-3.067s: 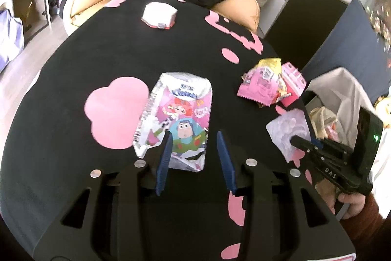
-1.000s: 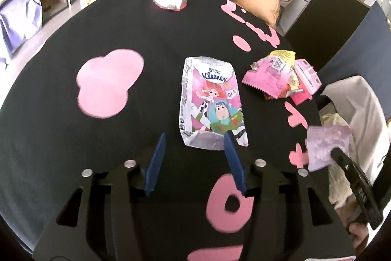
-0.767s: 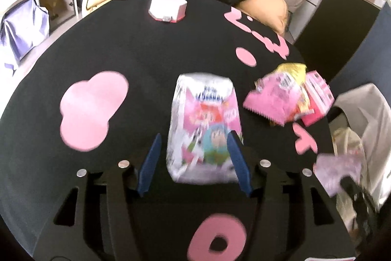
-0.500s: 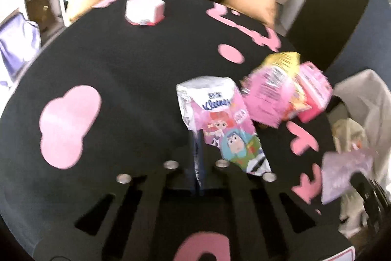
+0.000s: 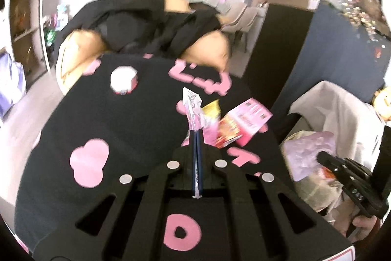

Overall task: Collect trash
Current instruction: 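Lift the Kleenex pack and clear wrapper and carry both over the yellow bag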

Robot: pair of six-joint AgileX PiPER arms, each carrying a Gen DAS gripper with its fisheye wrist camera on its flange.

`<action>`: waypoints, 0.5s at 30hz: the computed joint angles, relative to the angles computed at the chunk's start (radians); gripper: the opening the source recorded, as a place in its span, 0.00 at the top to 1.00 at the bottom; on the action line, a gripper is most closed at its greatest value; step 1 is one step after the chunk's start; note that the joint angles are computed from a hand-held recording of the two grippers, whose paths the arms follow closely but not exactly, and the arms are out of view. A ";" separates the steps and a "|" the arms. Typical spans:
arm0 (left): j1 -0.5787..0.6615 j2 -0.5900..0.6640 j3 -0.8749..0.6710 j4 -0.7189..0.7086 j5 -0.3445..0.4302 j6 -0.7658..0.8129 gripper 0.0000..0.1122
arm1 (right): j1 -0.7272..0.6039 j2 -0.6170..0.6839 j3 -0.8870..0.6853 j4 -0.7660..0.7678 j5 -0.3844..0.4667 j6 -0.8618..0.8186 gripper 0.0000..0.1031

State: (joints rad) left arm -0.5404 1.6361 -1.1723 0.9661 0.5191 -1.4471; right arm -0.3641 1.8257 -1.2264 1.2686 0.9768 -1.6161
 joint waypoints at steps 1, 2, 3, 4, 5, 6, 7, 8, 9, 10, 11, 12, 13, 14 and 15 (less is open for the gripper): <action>-0.020 -0.007 -0.021 0.010 0.018 0.008 0.99 | -0.012 -0.012 -0.001 0.002 0.007 -0.006 0.94; -0.035 -0.008 -0.039 0.016 0.031 0.014 0.99 | -0.022 -0.018 -0.005 0.004 0.012 -0.010 0.94; -0.052 -0.010 -0.058 0.021 0.044 0.023 0.99 | -0.037 -0.028 -0.010 0.008 0.018 -0.015 0.94; -0.071 -0.007 -0.089 0.018 0.058 0.043 0.99 | -0.048 -0.032 -0.017 0.008 0.021 -0.014 0.94; -0.082 -0.002 -0.111 0.011 0.063 0.061 0.99 | -0.065 -0.038 -0.024 0.012 0.028 -0.016 0.94; -0.098 0.008 -0.147 -0.002 0.069 0.091 0.99 | -0.086 -0.042 -0.032 0.019 0.033 -0.019 0.94; -0.110 0.018 -0.175 -0.013 0.074 0.113 0.99 | -0.101 -0.045 -0.038 0.024 0.035 -0.022 0.94; -0.126 0.038 -0.219 -0.030 0.081 0.147 0.99 | -0.122 -0.047 -0.050 0.029 0.038 -0.025 0.94; -0.140 0.064 -0.270 -0.055 0.087 0.187 0.99 | -0.143 -0.049 -0.061 0.035 0.035 -0.028 0.94; -0.150 0.092 -0.318 -0.089 0.084 0.227 0.99 | -0.159 -0.047 -0.072 0.038 0.033 -0.027 0.94; -0.156 0.118 -0.361 -0.128 0.077 0.268 0.99 | -0.181 -0.042 -0.088 0.040 0.035 -0.025 0.94; -0.160 0.150 -0.414 -0.180 0.071 0.324 0.99 | -0.209 -0.034 -0.110 0.044 0.035 -0.023 0.94; -0.164 0.191 -0.479 -0.235 0.069 0.384 0.99 | -0.226 -0.030 -0.123 0.045 0.032 -0.022 0.94; -0.168 0.223 -0.529 -0.274 0.070 0.428 0.99 | -0.245 -0.021 -0.143 0.045 0.022 -0.019 0.94; -0.172 0.263 -0.590 -0.321 0.072 0.479 0.99 | -0.269 -0.007 -0.170 0.043 0.012 -0.012 0.94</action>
